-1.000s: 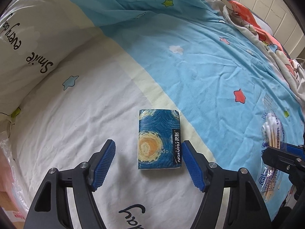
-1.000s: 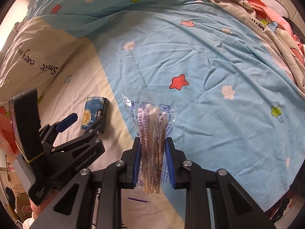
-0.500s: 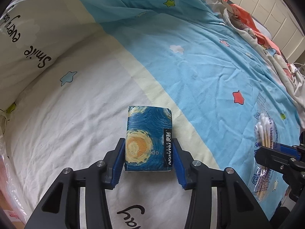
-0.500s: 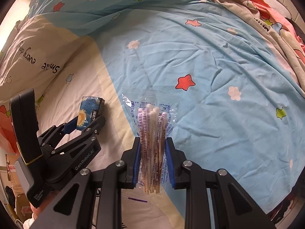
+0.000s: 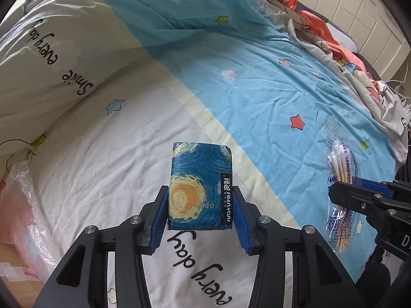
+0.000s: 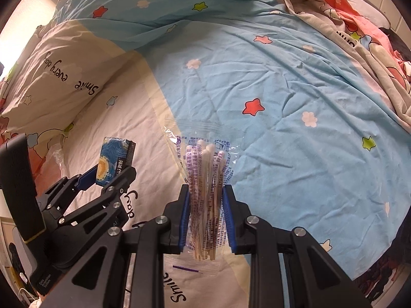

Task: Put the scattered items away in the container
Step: 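Lift the tissue pack with left tool while right tool lifts swab packet, then carry tissue pack and swab packet over the cardboard box with both tools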

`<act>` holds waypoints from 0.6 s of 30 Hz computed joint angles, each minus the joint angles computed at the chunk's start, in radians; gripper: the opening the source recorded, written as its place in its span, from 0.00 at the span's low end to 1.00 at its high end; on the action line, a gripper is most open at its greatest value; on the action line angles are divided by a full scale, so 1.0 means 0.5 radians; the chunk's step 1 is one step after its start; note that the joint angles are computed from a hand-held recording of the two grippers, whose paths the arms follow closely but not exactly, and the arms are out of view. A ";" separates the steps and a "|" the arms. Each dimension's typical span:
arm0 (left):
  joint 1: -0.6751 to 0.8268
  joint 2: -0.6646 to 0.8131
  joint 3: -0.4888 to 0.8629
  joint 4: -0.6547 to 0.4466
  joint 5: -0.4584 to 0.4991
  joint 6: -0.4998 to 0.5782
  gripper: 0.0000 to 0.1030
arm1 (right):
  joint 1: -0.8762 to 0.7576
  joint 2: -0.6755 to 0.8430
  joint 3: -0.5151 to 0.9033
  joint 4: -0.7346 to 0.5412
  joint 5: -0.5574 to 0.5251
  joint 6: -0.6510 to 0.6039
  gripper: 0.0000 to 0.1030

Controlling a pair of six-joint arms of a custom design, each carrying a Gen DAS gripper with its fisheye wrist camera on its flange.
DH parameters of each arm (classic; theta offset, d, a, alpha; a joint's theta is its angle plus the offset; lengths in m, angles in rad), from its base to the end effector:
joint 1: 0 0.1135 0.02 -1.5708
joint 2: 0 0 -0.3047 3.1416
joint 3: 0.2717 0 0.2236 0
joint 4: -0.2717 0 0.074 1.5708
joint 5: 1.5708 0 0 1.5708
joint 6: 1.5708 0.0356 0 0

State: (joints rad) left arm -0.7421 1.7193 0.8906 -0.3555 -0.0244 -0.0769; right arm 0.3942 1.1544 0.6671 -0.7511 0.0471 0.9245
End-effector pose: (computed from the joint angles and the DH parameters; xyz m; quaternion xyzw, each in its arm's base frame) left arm 0.2189 -0.1995 0.1951 0.3182 0.9283 -0.0655 0.1810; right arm 0.1400 0.0564 0.2408 0.2621 0.9505 0.0830 0.1450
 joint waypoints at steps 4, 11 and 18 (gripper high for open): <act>-0.032 -0.178 -0.050 -0.129 -0.042 -0.031 0.46 | 0.252 -0.039 0.072 -0.123 0.069 0.167 0.23; -0.008 -0.529 -0.078 -0.430 -0.081 -0.089 0.46 | 0.746 -0.045 0.268 -0.358 0.232 0.509 0.23; 0.067 -0.886 -0.039 -0.797 -0.122 -0.069 0.46 | 1.235 0.077 0.576 -0.628 0.399 0.843 0.22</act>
State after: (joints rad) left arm -0.7088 1.2764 0.8710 -0.7541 -0.0855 -0.1115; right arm 1.0115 1.1928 0.9549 -1.0649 0.2467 1.3458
